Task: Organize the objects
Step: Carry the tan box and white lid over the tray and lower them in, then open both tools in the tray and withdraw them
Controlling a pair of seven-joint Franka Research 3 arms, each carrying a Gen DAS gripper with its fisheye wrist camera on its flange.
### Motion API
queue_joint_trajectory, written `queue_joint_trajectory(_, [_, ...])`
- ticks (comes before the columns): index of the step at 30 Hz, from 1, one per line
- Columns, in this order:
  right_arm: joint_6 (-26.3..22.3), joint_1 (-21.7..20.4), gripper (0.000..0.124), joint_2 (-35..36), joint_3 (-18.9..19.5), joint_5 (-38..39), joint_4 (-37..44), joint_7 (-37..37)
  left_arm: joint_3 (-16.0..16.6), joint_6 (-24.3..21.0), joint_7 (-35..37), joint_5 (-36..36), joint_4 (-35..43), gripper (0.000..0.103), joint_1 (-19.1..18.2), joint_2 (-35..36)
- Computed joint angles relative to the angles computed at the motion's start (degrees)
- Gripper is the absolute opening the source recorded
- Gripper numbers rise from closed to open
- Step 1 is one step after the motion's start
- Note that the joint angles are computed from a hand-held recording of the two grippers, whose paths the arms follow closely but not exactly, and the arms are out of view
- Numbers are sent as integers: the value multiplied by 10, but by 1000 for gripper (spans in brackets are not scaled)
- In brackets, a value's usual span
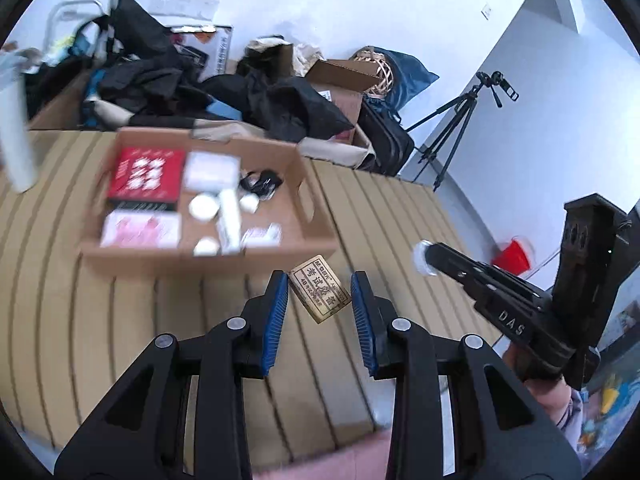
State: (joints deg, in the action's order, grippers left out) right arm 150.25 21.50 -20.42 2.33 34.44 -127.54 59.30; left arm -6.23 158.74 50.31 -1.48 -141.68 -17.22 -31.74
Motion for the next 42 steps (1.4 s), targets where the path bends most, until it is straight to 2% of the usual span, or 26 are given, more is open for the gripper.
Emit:
queue_joint_trajectory(2, [-10, 0, 5, 78, 8, -17, 79, 7, 50, 12, 45, -40, 29, 29, -32, 56])
queue_joint_trajectory(4, [-29, -5, 5, 136, 20, -45, 136, 33, 101, 5, 115, -114, 68, 29, -67, 119])
queue_joint_trajectory(6, [-58, -8, 5, 197, 29, -76, 196, 59, 123, -8, 157, -166, 104, 29, -72, 173])
queue_joint_trajectory(10, [-74, -7, 5, 274, 38, -135, 253, 103, 115, -24, 188, -195, 151, 30, -47, 243])
queue_joint_trajectory(12, [-84, -6, 5, 296, 39, -148, 266, 107, 100, -45, 159, -160, 177, 45, -22, 270])
queue_joint_trajectory(15, [-86, -7, 7, 309, 38, -165, 272, 107, 86, -45, 187, -180, 187, 53, 0, 275])
queue_joint_trajectory(17, [-89, -13, 9, 309, 37, -159, 277, 106, 71, -38, 173, -158, 175, 63, 18, 258])
queue_joint_trajectory(18, [-86, -15, 11, 306, 36, -155, 276, 108, 60, -37, 153, -137, 165, 65, 29, 245])
queue_joint_trajectory(20, [-90, -18, 14, 300, 34, -153, 278, 120, 44, -56, 148, -119, 154, 66, 46, 218])
queue_joint_trajectory(22, [-99, -21, 17, 285, 33, -150, 276, 128, 26, -84, 147, -98, 144, 73, 65, 182])
queue_joint_trajectory(25, [-120, -23, 17, 251, 32, -161, 266, 131, -17, -156, 70, 21, 138, 86, 111, 115])
queue_joint_trajectory(27, [-151, -29, 20, 225, 31, -144, 264, 106, -24, -219, 56, 59, 145, 98, 116, 81])
queue_joint_trajectory(29, [-208, -35, 33, 208, 27, -124, 274, 66, -26, -289, 45, 85, 147, 100, 119, 36])
queue_joint_trajectory(30, [-245, -38, 54, 198, 24, -118, 280, 43, -28, -312, 37, 97, 144, 103, 122, 16])
queue_joint_trajectory(31, [-260, -41, 84, 184, 22, -120, 274, 33, -34, -345, 25, 116, 137, 103, 128, -16])
queue_joint_trajectory(32, [-264, -43, 92, 159, 20, -127, 257, 26, -36, -362, 15, 129, 130, 103, 129, -37])
queue_joint_trajectory(36, [-264, -52, 93, 77, 8, -115, 194, 7, -50, -438, -19, 166, 97, 103, 124, -134])
queue_joint_trajectory(42, [-256, -63, 93, -2, 13, -138, 128, 50, -66, -483, -41, 178, 79, 103, 88, -213])
